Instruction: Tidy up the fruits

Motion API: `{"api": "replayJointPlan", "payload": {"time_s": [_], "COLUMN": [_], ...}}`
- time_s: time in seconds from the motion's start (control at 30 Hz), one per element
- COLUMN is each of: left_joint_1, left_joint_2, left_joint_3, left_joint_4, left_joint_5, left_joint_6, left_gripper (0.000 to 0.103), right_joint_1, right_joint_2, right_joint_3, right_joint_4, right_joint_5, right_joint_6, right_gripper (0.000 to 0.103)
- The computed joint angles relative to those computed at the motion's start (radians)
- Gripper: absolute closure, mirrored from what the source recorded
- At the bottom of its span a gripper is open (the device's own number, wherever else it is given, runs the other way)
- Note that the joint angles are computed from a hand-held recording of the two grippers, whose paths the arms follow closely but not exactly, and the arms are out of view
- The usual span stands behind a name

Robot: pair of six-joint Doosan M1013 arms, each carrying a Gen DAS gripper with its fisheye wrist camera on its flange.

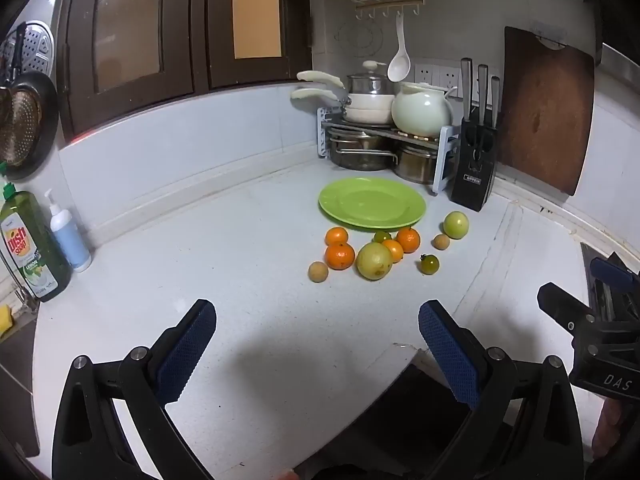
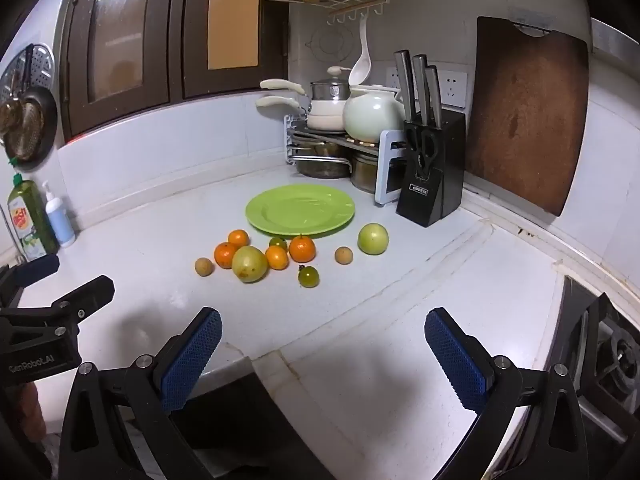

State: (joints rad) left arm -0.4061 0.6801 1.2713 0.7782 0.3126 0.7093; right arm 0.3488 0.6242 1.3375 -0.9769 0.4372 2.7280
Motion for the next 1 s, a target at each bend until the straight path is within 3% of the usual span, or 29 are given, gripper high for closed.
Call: {"api": "replayJointPlan", "payload": {"time_s": [0.17, 0.3, 0.43, 1.0], "left_joint_1": [0.008, 0.004, -0.001, -0.003], "left_joint_2": [-0.019, -0.037, -0.035, -0.041], "left_joint_3": [0.017, 0.043, 0.033, 0.044], "left_joint_4": [-0.045, 0.033, 0.009, 0.075], "left_joint_5": [-0.026, -0.031, -0.018, -0.042], "left_joint_6": [0.035, -0.043, -0.019, -0.087], "left_gripper": [0.0, 0.0, 0.0, 0.0], "right_joint_1": [0.002, 0.005, -0.001, 0.003], "right_joint_2": [-0.008, -0.018, -0.021, -0.032], "right_joint_3": [0.016, 0.032, 0.027, 0.038], "right_joint_4": [-0.082, -0.098, -0.027, -0.058], "right_joint_5": [-0.019, -0.029, -0.042, -0.049], "right_joint_6": [0.069, 0.091, 0.03, 0.05], "right_gripper": [0.001, 0.001, 0.001, 0.001]}}
